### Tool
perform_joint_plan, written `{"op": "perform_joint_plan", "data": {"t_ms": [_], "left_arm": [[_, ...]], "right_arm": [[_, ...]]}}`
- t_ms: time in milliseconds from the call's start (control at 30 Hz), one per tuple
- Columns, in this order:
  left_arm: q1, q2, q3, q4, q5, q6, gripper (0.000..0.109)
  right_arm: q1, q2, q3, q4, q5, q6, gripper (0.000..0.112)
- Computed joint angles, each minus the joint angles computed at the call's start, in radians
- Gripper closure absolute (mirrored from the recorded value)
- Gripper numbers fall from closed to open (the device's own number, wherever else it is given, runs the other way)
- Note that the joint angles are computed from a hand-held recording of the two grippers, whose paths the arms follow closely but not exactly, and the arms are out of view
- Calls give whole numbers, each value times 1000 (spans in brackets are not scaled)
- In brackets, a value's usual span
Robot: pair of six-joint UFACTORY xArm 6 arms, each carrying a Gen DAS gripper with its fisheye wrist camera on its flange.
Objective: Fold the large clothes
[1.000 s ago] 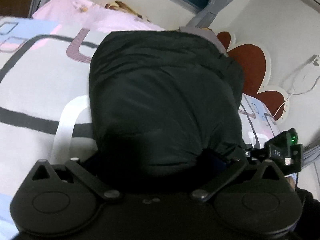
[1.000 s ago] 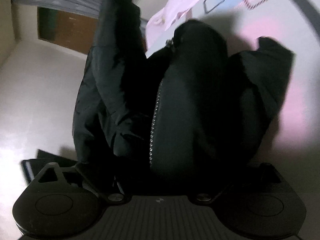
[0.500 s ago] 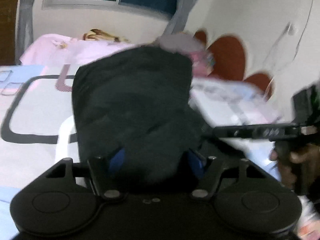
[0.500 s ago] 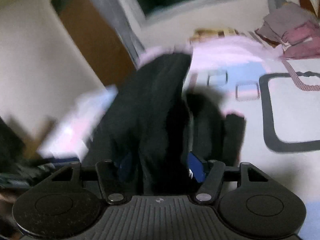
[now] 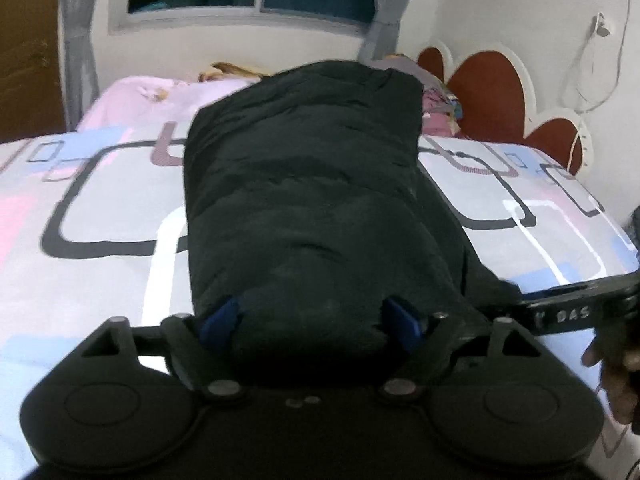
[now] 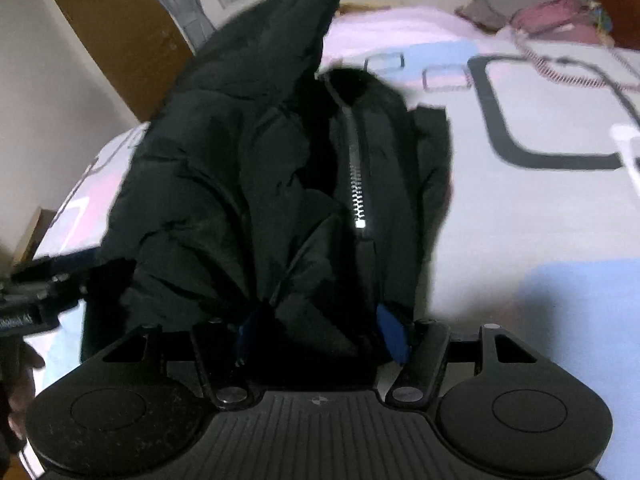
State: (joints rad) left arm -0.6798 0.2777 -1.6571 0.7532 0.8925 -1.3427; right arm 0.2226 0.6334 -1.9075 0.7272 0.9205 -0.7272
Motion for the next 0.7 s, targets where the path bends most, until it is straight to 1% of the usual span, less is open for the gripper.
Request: {"op": "perform_joint_plan", "data": {"t_ms": [33,100,133,167,200,267,300,333,367,400,467,567,700], "left_arm": [[-17,-8,5,8,16,-15,35],[-49,-13,0,31,60,-41,35],[-74,-9,-18,47,109,-42,37],[-94,-4,-36,59,148,-43,37],[-116,-4,-48,73,184,-53,35],[-161,1,-80,102,248,-90,22],[-185,6,-97,123,287,-105,10],[-217,23,-130,155,347,-117,6],[-245,45,-169,174,404,-116,6],[-266,64,-204,179,448,-111,6],[-309,98,-274,174,531,-114,6],[-380,137,-358,195,616,-140,6],[-464,221,-515,214,724,-123,6]], "right_arm": [[0,-35,45,-1,-27,-18,49],[-6,-96,117,22,-65,-51,49],[4,-102,120,23,-83,-45,49],[4,-134,157,34,-103,-64,49],[4,-176,205,48,-123,-93,49],[3,-268,315,71,-176,-146,49],[5,-306,360,78,-202,-166,47],[9,-356,424,87,-248,-186,23],[17,-408,496,118,-316,-222,9],[16,-448,542,123,-343,-241,9],[-4,-536,633,146,-329,-291,9],[-40,-670,764,208,-315,-375,9],[-105,-833,894,230,-251,-394,9]]}}
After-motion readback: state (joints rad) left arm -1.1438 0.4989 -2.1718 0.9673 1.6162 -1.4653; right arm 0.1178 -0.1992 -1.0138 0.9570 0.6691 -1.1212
